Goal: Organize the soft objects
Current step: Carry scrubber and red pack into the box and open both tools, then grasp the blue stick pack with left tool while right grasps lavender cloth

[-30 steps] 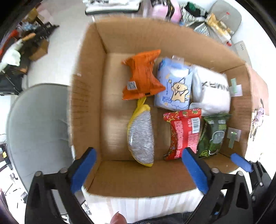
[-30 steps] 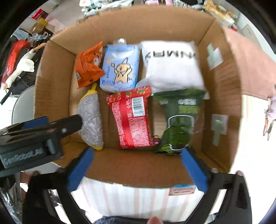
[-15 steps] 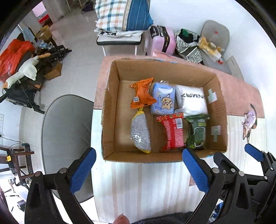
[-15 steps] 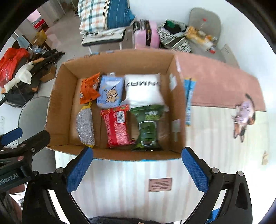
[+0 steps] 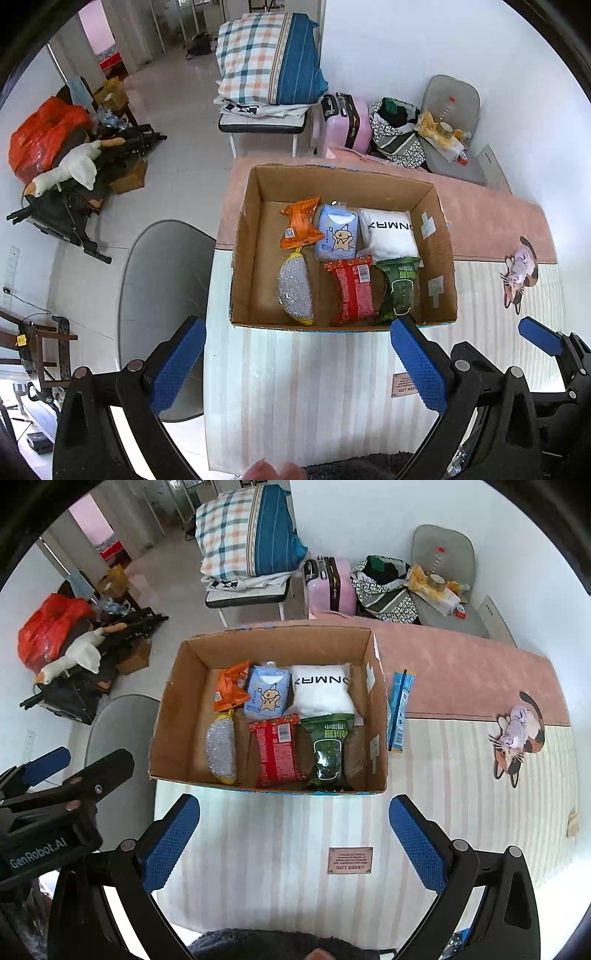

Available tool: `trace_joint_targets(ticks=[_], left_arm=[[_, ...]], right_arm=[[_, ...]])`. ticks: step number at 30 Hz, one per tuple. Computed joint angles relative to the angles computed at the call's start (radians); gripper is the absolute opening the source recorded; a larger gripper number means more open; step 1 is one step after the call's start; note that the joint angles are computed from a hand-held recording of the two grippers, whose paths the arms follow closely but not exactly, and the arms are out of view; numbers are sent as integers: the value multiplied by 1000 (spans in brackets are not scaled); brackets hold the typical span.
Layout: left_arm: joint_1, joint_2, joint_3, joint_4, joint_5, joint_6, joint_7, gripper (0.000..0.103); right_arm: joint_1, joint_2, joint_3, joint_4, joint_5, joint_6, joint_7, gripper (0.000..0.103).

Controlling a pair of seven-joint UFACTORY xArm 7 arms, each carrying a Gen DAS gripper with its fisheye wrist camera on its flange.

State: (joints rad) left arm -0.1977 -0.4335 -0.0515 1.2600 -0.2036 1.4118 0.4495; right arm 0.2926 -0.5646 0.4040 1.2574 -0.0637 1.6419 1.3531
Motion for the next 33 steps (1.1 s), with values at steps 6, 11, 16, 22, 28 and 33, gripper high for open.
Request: trace_joint_targets(ticks=[6,11,16,22,28,33], left_arm=[[-17,-25,-36,5,9,2,-34,102],[-78,-13,-111,30,10,-21,-92,102],[-189,103,-262,94,69,-82,-196,102],[-366,480,-420,334,289,5,-364,102],[-606,946,-372,695,465,241,-490,102],[-704,1169,-274,912,456,338,-531,102]], right_arm=[[5,-70,-18,-48,20,-26,-6,103],[-8,-244,-80,-174,73,-8,-24,103],[-62,-501,-169,-304,84,163,-49,103],[-139,-843,-368,-468,-48,405,-141,103],[-196,-1049,-655,-574,-310,524,-305,103],[-239,-1109,-864,-592,-515,533,-421,103]])
